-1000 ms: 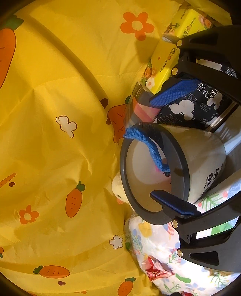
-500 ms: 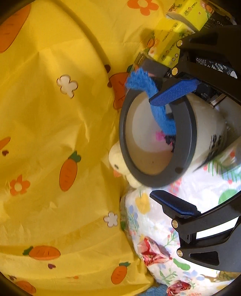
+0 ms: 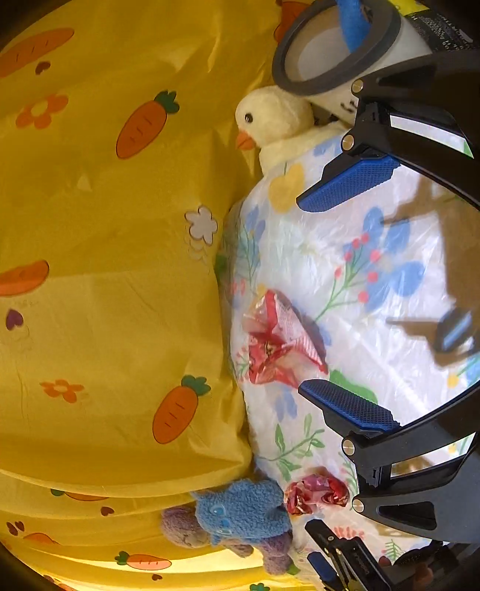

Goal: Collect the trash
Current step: 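Move both open tools back over the red snack wrappers on the table, then grasp the red wrapper with the left tool while the right tool grasps the clear-red wrapper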

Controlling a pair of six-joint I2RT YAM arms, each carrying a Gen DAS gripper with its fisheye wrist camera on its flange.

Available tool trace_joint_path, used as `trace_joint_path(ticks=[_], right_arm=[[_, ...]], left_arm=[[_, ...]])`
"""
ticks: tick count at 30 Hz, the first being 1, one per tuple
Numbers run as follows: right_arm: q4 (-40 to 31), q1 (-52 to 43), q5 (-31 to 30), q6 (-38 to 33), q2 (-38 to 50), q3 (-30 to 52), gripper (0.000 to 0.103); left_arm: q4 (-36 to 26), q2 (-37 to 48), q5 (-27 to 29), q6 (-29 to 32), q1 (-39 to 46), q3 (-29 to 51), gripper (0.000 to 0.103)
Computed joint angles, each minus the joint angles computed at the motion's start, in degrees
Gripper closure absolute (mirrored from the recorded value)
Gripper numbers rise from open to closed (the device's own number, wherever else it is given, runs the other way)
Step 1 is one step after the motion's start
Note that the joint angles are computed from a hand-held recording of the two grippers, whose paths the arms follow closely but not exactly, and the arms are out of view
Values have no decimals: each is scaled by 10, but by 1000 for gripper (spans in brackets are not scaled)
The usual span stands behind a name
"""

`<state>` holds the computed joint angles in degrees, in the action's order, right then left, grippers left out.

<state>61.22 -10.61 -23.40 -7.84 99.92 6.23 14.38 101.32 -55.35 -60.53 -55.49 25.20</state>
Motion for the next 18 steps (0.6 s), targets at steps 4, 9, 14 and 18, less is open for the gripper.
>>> trace_joint_path(ticks=[4, 9, 14, 18], right_arm=[[-28, 75, 63, 40, 56, 65, 14], [-34, 132, 115, 64, 124, 130, 14], [-65, 164, 142, 72, 165, 187, 16], [-108, 179, 149, 82, 204, 240, 25]], left_arm=[[64, 7, 28, 41, 47, -23, 9], [121, 19, 53, 88, 89, -36, 9], [166, 40, 77, 136, 124, -33, 9], [218, 63, 110, 154, 151, -40, 9]])
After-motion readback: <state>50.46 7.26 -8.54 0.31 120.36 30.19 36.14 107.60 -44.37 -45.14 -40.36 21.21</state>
